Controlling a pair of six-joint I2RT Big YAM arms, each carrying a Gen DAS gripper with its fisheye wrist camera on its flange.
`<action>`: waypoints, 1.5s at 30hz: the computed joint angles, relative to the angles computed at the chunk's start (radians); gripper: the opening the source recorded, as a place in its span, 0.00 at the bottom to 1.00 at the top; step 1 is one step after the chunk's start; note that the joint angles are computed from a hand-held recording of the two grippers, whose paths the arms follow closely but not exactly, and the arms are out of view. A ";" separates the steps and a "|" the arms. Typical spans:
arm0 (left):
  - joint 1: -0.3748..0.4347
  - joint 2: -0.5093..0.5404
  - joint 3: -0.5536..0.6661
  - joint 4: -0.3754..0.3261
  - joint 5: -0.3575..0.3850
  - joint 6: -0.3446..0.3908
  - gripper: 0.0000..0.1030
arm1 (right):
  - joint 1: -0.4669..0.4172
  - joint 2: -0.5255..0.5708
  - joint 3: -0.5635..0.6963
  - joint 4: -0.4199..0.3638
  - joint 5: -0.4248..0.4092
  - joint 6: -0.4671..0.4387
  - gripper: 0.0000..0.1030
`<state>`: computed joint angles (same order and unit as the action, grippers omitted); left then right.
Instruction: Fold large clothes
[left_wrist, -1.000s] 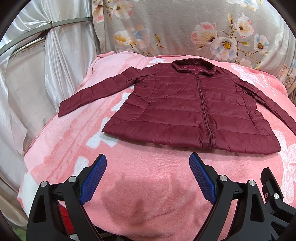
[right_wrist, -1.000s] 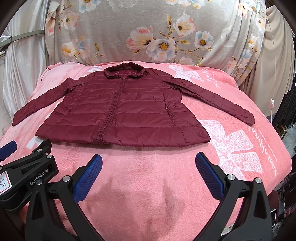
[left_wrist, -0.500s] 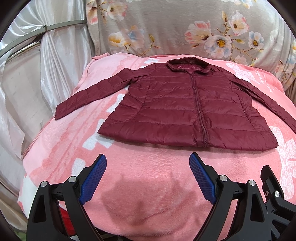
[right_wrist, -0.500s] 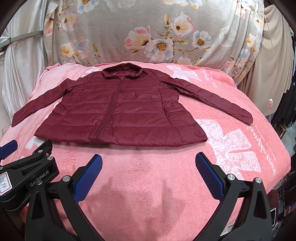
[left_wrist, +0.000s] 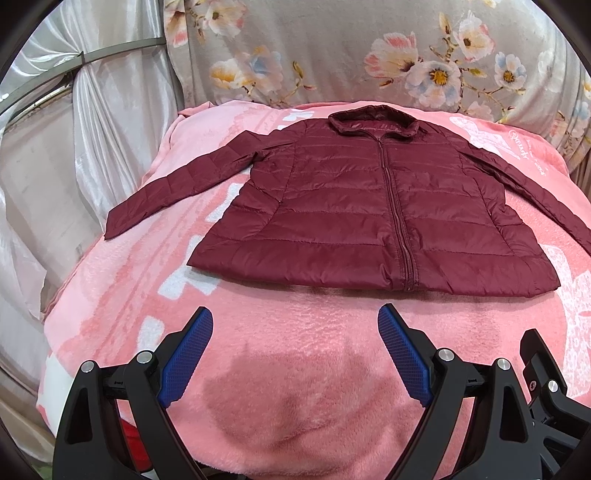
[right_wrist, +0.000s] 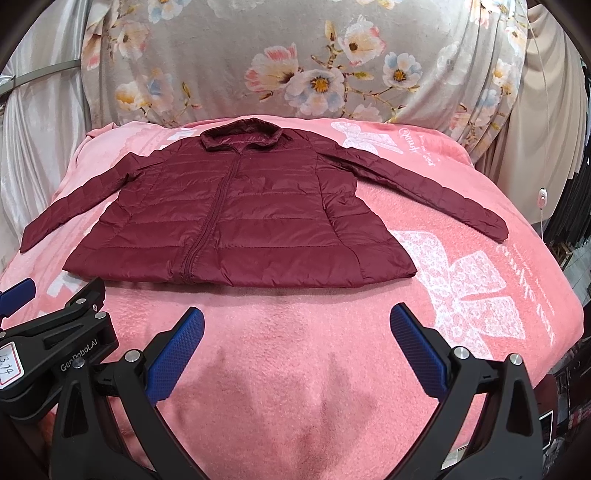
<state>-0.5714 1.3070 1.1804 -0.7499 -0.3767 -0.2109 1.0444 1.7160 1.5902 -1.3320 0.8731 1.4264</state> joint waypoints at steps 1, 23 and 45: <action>0.001 0.004 0.002 0.000 0.002 0.001 0.85 | -0.002 0.000 -0.001 0.002 -0.002 -0.002 0.95; 0.013 0.129 0.083 -0.017 0.025 0.016 0.87 | -0.091 -0.027 -0.093 0.186 -0.083 -0.118 0.95; 0.158 0.299 0.256 -0.049 0.139 -0.029 0.87 | -0.586 -0.450 -0.628 0.638 -0.214 -0.099 0.95</action>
